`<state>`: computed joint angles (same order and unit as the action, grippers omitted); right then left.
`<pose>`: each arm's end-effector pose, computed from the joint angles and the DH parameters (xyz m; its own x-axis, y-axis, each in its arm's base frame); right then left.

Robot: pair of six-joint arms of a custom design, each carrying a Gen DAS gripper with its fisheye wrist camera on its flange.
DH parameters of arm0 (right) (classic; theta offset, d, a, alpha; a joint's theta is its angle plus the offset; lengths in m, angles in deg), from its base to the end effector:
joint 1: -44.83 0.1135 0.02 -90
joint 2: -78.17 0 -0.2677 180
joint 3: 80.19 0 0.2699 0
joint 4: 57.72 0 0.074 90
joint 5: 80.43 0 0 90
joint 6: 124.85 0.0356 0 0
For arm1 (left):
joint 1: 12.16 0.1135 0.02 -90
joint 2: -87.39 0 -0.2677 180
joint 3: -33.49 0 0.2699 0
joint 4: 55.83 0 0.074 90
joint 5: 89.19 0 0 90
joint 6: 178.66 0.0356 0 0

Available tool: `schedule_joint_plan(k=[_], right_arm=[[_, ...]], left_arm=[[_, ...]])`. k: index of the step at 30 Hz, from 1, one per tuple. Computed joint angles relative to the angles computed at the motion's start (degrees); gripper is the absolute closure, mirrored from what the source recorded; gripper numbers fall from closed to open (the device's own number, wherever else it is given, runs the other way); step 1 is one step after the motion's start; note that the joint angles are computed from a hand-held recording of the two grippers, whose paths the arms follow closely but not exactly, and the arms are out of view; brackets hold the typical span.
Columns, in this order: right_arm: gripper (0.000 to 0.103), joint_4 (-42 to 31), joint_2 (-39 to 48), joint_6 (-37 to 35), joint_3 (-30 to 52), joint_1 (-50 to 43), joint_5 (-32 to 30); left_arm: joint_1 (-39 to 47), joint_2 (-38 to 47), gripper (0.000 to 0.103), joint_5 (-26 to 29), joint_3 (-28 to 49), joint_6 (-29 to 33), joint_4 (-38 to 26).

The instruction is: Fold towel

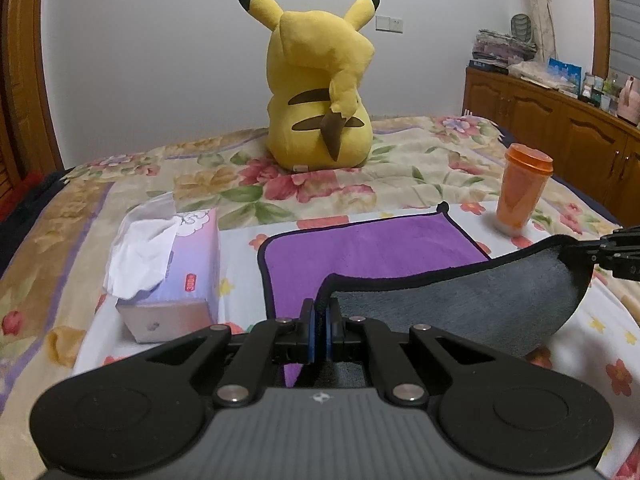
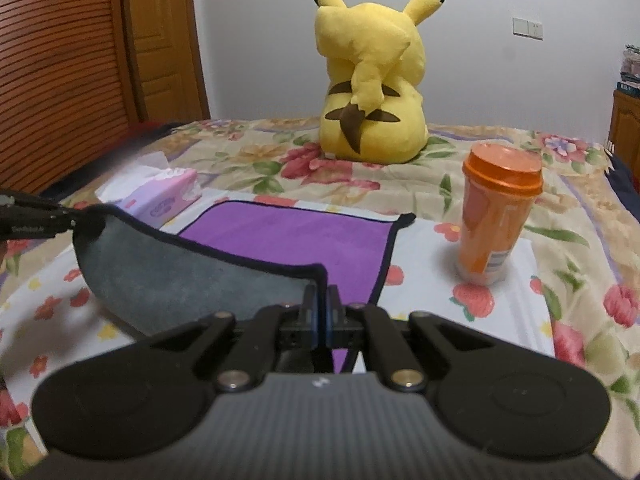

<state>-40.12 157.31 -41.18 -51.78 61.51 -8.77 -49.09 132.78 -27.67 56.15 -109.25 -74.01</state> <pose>0.2177 0.0769 0.1085 -0.4625 -0.2478 -0.8513 -0.5794 0.8113 0.0786 0.1385 -0.0829 0.1308 -0.5745 0.0451 -0.8173 0.0406 0.9988 0.0266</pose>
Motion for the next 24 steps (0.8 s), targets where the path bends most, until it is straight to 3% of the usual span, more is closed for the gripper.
schedule_joint_plan(k=[24], right_arm=[[0.099, 4.7, 11.8, -1.5, 10.1, -1.3, -1.4]], left_arm=[[13.9, 18.9, 0.103, 10.0, 6.0, 12.5, 20.3]])
